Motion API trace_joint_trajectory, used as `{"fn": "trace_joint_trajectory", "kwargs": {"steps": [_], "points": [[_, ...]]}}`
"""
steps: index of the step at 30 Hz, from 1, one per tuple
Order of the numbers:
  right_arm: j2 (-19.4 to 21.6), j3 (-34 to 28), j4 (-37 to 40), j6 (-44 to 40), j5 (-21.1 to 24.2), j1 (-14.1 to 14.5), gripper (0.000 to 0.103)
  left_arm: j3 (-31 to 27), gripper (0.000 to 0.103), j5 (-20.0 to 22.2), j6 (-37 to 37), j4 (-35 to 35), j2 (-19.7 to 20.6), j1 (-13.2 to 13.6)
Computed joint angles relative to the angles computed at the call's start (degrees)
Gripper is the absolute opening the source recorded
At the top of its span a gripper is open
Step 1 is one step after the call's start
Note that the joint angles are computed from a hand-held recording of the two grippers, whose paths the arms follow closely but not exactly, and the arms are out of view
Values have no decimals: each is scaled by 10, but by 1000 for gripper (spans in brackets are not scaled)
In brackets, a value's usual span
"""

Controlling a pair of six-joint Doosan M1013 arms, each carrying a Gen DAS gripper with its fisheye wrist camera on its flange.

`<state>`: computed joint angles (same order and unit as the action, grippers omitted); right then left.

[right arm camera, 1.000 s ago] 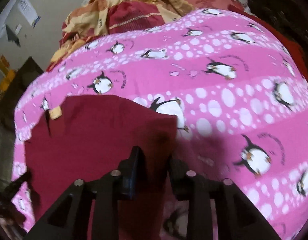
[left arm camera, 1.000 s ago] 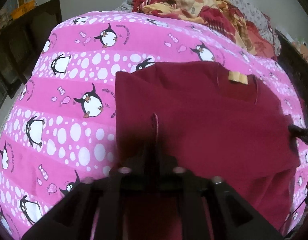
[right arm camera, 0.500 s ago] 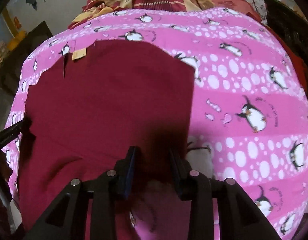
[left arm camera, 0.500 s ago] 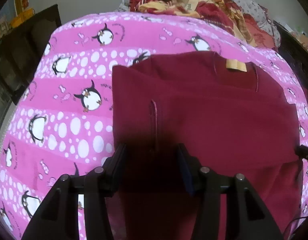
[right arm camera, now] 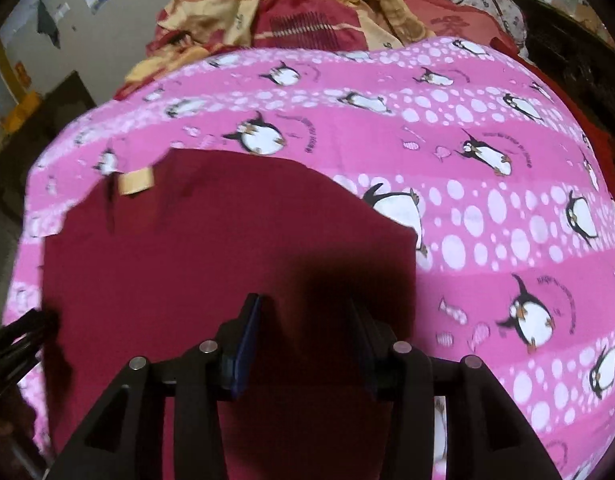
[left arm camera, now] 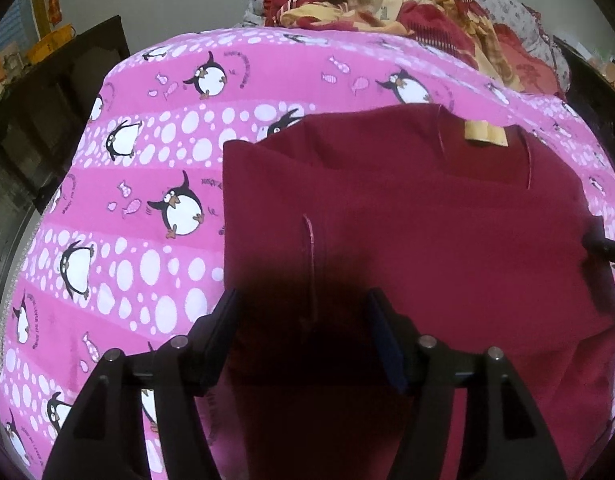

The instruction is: Fold small clothes

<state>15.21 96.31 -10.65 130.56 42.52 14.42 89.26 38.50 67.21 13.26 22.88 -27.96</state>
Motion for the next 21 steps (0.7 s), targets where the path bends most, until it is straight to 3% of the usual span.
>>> {"fn": "trace_joint_trajectory", "kwargs": {"steps": [6,10,14,17,21], "points": [[-15,2,5,-14,14,1,49,-1,67,0,-4,4,2,-1],[-50,35,8,-15,12,10,59,1,67,-2,-1,0,-1,0],[-50,56,11,-25,50,14,64,10,67,-5,-1,-9,-10,2],[-72,76,63,-25,16,-4,65,21,67,-7,17,-31,-23,3],[-104,89,18,2,8,8,66,46,71,-17,25,-39,-48,5]]}}
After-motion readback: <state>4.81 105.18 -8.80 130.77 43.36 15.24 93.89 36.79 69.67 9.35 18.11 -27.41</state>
